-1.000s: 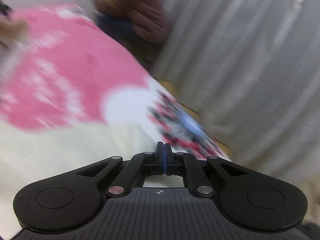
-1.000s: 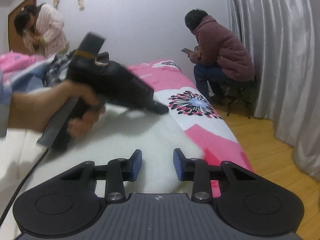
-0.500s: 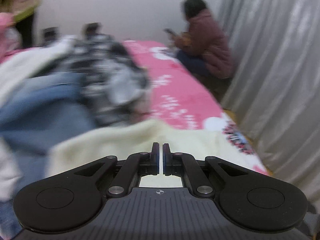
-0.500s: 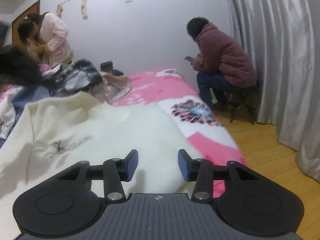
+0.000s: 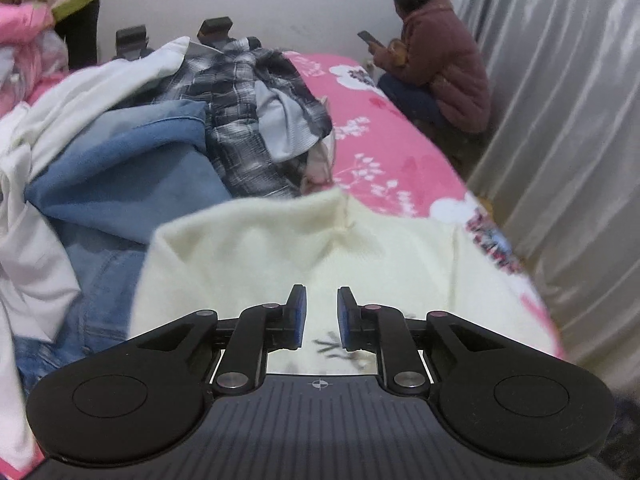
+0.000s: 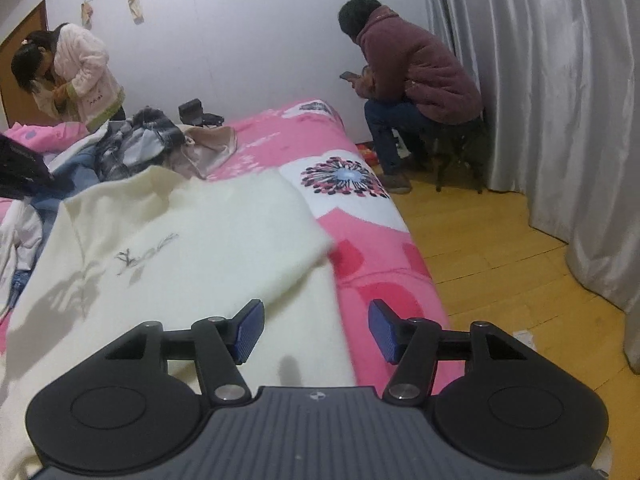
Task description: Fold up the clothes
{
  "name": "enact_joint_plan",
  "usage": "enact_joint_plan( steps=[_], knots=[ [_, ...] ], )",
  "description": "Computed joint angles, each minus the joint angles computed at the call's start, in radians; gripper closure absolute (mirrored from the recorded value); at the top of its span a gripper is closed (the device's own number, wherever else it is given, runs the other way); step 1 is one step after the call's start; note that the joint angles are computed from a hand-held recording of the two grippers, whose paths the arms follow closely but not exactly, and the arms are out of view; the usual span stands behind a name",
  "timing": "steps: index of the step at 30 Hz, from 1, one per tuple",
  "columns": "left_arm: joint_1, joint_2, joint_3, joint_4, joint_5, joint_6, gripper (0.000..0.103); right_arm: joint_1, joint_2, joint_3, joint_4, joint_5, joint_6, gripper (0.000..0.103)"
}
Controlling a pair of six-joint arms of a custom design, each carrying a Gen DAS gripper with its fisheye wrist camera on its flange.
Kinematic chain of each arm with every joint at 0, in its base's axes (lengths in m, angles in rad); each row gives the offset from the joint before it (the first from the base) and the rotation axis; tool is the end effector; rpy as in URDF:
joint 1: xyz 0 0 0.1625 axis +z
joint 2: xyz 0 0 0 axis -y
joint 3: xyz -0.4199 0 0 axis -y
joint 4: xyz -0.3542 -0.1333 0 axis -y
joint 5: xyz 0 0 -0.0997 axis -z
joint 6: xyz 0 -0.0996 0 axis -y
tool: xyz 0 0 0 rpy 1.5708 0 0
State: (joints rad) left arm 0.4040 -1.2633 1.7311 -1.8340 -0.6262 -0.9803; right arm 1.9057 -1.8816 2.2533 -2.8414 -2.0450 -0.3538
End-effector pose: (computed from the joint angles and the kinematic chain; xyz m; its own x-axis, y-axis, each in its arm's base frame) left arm -0.4023 -0.4047 0.3256 -0.7919 0.0163 -0.6105 0.4356 0.7157 -0.5459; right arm 0.1924 -0.2856 0.4565 -0.8275 -0.1614 0.5378 -0.5237 0.5671 -0.6357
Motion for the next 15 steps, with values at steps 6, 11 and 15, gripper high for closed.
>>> enact_joint_plan(
  steps=[6, 11, 15],
  knots=[
    [0.0, -0.078, 0.075, 0.059, 0.066, 0.094, 0.072, -0.038, 0.068, -0.079, -0.008, 0.146, -0.167, 0.027],
    [0.029, -0.121, 0.093, 0.076, 0.124, 0.278, 0.068, -0.093, 0.205, -0.245, 0.13, 0.219, -0.211, 0.033],
    [0.08, -0.109, 0.085, -0.108, 0.123, 0.483, 0.052, -0.111, 0.351, -0.397, 0.215, 0.22, -0.253, 0.038]
  ],
)
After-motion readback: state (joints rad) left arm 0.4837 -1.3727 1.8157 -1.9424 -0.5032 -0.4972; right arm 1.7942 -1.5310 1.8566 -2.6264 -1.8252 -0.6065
